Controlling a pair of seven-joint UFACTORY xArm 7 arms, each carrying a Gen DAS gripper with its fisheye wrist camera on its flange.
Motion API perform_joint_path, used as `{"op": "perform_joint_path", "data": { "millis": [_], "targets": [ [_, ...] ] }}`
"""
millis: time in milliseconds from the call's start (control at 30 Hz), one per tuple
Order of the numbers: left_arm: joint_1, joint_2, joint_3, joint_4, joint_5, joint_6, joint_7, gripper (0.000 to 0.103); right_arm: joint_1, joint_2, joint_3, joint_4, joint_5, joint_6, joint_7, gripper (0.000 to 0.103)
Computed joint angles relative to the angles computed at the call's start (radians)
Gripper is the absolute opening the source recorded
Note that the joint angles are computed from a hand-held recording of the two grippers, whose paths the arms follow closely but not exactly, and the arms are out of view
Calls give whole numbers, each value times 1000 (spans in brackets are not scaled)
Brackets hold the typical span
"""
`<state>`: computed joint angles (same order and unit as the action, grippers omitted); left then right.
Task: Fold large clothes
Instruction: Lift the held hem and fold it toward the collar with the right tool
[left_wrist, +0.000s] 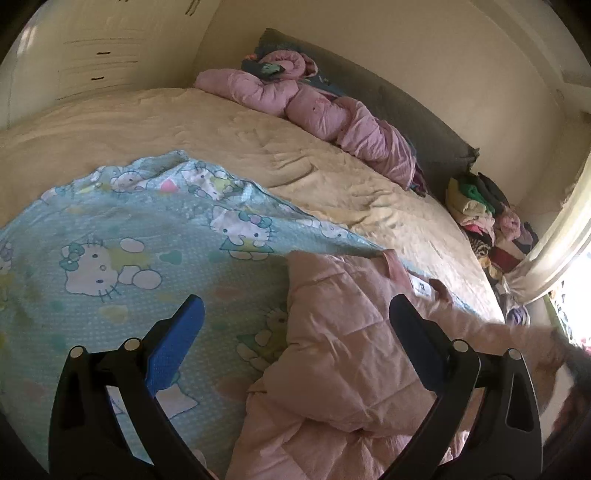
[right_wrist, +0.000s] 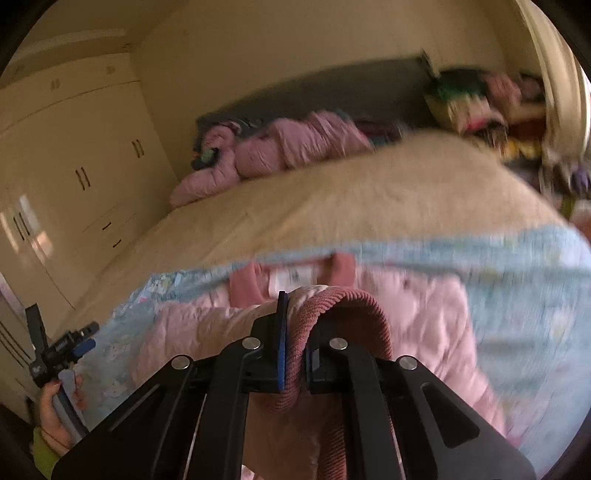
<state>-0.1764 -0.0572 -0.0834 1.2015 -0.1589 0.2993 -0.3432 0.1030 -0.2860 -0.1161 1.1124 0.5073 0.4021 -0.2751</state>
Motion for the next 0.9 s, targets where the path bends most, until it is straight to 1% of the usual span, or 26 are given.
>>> {"op": "perform_joint_path", "data": {
  "millis": [133, 167, 200, 400, 500, 533, 600, 633, 700, 767, 833, 900],
  "targets": [
    [-10, 26, -13, 27, 35, 16, -7, 94, -24, 62, 22, 90, -67, -12, 12, 5],
    [-14, 32, -13, 33, 17, 18, 13, 94, -30, 73, 25, 103, -77, -12, 16, 5],
    [-21, 42, -16, 44, -13, 19, 47, 94, -35, 75, 30, 104, -84, -17, 21, 5],
    [-47, 93, -35, 94, 47, 60, 56, 94, -78, 127, 62, 106, -189, -66, 88, 5],
    [-63, 105, -42, 105, 84, 63, 56, 93, -84, 152, 54, 104, -171, -63, 97, 5],
    [-67, 108, -46, 108, 73, 63, 77, 92, -85, 161, 50, 104, -157, -59, 95, 5],
    [-76, 118, -54, 124, 60, 68, 108, 80, -92, 173, 52, 102, -147, -54, 102, 5],
    [-80, 123, -56, 130, 60, 73, 117, 77, -94, 173, 54, 94, -142, -55, 104, 5],
    [-88, 138, -63, 147, 48, 92, 151, 68, -98, 181, 56, 90, -133, -51, 108, 5],
    [-93, 152, -67, 158, 33, 107, 172, 61, -100, 187, 58, 87, -124, -49, 110, 5],
    [-96, 164, -68, 168, 24, 124, 187, 59, -104, 189, 61, 85, -123, -42, 117, 6],
    [-102, 175, -62, 175, 42, 144, 170, 57, -107, 185, 60, 77, -115, -38, 118, 6]
  ]
}}
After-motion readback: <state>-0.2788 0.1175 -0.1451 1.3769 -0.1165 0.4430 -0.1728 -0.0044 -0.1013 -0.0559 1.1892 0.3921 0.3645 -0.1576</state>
